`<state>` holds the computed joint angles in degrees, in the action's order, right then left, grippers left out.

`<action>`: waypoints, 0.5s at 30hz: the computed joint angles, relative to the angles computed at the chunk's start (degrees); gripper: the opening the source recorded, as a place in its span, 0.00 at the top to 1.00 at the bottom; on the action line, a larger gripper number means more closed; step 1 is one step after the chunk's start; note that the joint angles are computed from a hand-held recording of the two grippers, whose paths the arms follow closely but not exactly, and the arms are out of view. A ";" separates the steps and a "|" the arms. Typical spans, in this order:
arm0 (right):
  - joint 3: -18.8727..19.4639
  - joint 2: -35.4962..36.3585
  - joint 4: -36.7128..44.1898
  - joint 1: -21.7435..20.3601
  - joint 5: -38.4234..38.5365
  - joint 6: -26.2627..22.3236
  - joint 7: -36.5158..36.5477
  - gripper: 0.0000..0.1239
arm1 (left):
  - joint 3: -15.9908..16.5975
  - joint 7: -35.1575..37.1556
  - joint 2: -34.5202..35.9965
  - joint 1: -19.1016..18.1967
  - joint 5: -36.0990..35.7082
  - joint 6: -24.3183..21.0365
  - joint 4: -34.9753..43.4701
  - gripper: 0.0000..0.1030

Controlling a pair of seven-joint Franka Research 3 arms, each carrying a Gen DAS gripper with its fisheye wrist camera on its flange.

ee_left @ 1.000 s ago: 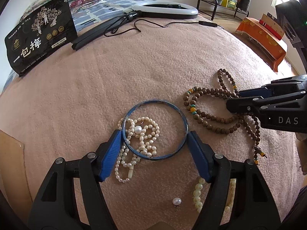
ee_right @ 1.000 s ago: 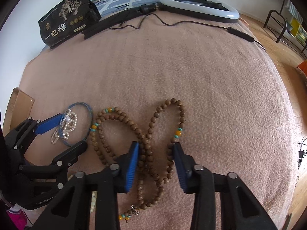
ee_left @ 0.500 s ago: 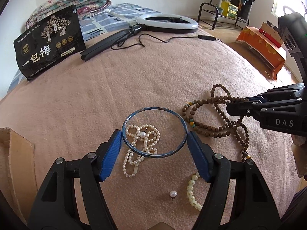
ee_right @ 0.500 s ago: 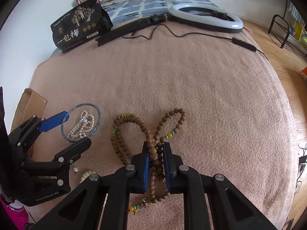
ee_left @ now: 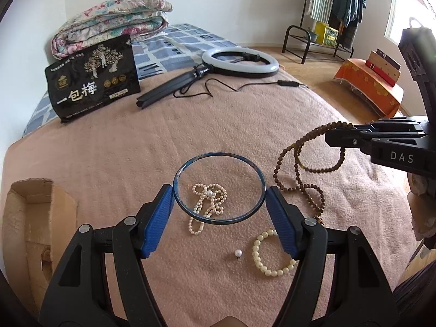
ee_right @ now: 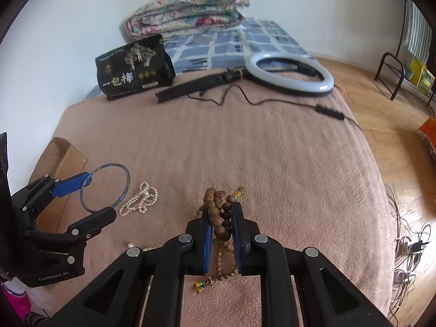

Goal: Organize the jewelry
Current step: 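Lift the bangle and bead necklace and carry both over the cardboard box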

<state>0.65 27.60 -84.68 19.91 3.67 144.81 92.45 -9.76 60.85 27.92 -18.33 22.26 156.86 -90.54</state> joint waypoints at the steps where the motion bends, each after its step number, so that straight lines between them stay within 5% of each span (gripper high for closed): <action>1: 0.01 -0.60 -0.48 0.12 -0.05 0.37 0.05 0.91 | 0.20 -0.61 -0.99 -0.03 0.13 0.60 -1.14 0.31; 15: 0.54 -9.15 -8.43 2.28 -3.33 7.18 2.28 0.91 | 1.84 -11.99 -16.82 1.59 7.54 6.29 -17.78 0.31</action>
<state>1.19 18.45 -93.10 22.18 0.35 151.99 94.73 -7.92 48.87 11.10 -16.74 29.79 163.15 -108.32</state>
